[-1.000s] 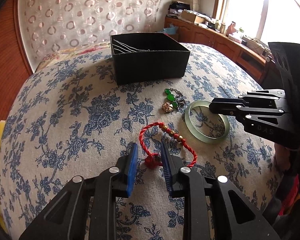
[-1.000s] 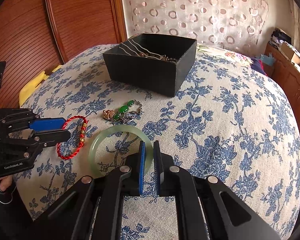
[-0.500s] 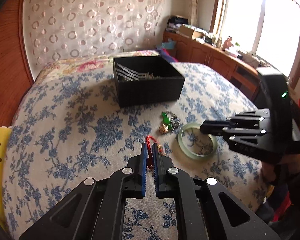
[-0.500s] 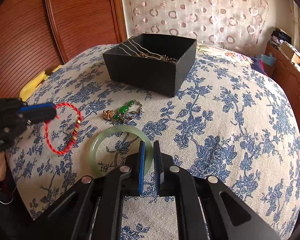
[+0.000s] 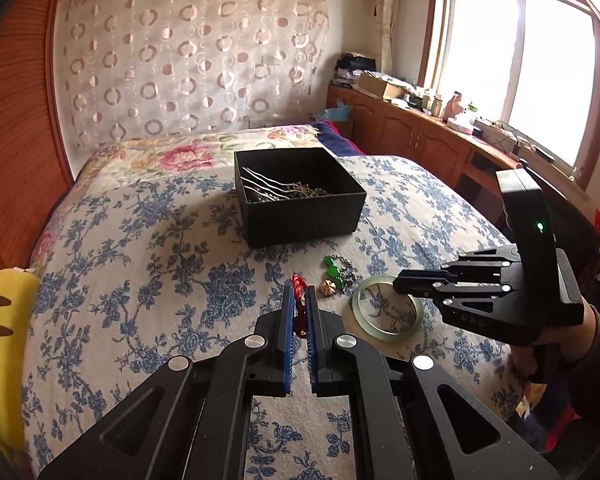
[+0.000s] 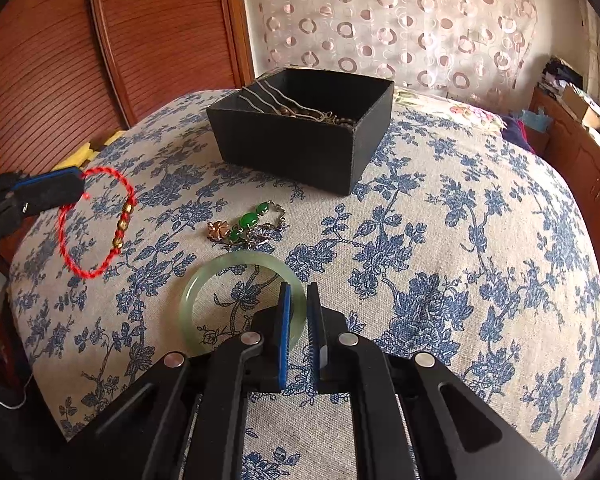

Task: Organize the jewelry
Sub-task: 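Lift the red bracelet with the left tool while the right tool grasps the jade bangle, then carry the jade bangle with the right tool and red bracelet with the left tool over the box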

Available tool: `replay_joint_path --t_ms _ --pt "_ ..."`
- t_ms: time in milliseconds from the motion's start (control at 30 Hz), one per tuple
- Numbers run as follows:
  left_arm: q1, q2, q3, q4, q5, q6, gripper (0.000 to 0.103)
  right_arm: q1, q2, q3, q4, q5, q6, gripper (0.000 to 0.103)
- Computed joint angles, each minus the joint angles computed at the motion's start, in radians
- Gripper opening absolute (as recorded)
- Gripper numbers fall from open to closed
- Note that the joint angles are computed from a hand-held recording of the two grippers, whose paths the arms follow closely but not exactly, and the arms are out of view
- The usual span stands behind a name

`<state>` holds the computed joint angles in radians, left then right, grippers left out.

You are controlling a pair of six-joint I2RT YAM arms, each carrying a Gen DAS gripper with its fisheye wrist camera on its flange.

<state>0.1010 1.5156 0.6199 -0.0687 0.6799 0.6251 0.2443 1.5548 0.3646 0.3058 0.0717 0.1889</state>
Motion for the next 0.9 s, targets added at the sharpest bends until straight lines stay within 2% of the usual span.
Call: replay_joint_path --t_ms 267,633,900 --pt "-0.027 0.011 0.021 0.024 -0.028 -0.02 0.005 0.062 -0.1 0.004 -0.057 0.118 -0.048 0.009" --pt "-0.06 0.029 0.089 0.049 -0.037 -0.067 0.005 0.027 -0.171 0.102 -0.152 0.156 -0.156 0.009" --pt "-0.071 0.052 0.138 0.064 -0.055 -0.097 0.005 -0.032 -0.1 0.247 -0.168 0.149 -0.211 0.009"
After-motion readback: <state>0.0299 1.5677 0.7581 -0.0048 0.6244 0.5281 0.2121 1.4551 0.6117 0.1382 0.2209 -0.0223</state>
